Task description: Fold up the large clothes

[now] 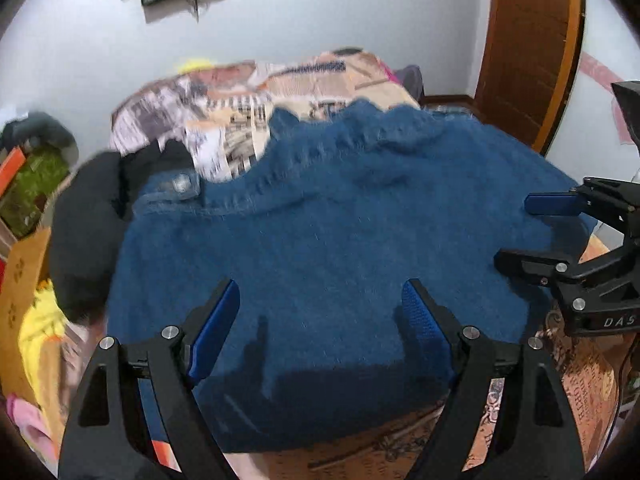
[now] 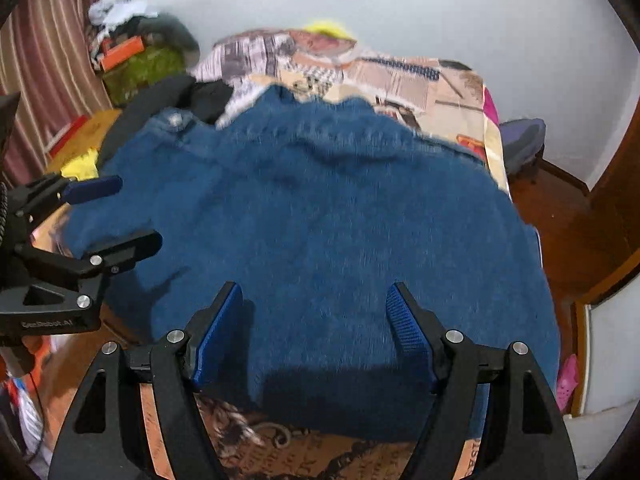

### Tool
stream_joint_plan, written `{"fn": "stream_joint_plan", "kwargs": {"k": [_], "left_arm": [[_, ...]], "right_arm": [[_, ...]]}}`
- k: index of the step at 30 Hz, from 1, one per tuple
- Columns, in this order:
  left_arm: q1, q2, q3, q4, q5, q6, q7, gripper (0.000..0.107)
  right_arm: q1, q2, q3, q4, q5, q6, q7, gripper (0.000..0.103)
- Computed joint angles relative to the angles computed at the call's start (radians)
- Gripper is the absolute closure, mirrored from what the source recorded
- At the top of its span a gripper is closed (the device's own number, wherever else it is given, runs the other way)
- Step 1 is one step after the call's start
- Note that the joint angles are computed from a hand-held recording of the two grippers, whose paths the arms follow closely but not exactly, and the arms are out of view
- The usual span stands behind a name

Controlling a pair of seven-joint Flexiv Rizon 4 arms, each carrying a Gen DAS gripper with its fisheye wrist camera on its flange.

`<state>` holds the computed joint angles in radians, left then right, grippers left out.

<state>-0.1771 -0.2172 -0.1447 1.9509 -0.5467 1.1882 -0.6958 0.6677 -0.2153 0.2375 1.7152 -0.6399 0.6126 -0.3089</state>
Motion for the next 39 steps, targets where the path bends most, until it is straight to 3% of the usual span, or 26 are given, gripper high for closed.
{"fn": "stream_joint_plan", "kwargs": {"k": [5, 9, 18, 23, 28, 31, 35, 39], "left_arm": [[-0.009, -0.044, 0.065, -0.014, 0.144, 0.019, -0.154, 0.024], [0.044, -0.046, 0.072, -0.013, 0.14, -0.012, -0.211, 0.024], [0.104, 0.023, 0.109, 0.057, 0.162, 0.044, -0.266, 0.024], [0.134, 0.047, 0.112, 0.068, 0.108, 0.022, -0.299, 0.024], [0.158, 0.073, 0.102, 0.08, -0.034, -0.075, -0.302, 0.024], [0.166, 0.074, 0.098, 0.079, -0.127, -0.212, -0.266, 0.024], [0.16, 0.051, 0.096, 0.076, -0.203, -0.324, -0.268, 0.024], [0.151, 0.014, 0.079, 0.069, -0.325, -0.353, -0.271, 0.024]], "right_arm": [[-0.005, 0.049, 0.005, 0.066, -0.036, 0.006, 0.107, 0.032], [-0.021, 0.094, 0.019, 0.111, -0.049, 0.013, 0.188, 0.031], [-0.033, 0.154, 0.057, 0.131, -0.055, -0.127, 0.267, 0.031], [-0.02, 0.156, 0.069, 0.099, -0.091, -0.214, 0.261, 0.031], [-0.018, 0.149, 0.067, 0.084, -0.132, -0.178, 0.276, 0.031], [-0.015, 0.132, 0.062, 0.075, -0.152, -0.148, 0.282, 0.031], [-0.014, 0.099, 0.049, 0.064, -0.138, -0.102, 0.276, 0.031], [-0.013, 0.077, 0.04, 0.064, -0.106, -0.057, 0.269, 0.031]]}}
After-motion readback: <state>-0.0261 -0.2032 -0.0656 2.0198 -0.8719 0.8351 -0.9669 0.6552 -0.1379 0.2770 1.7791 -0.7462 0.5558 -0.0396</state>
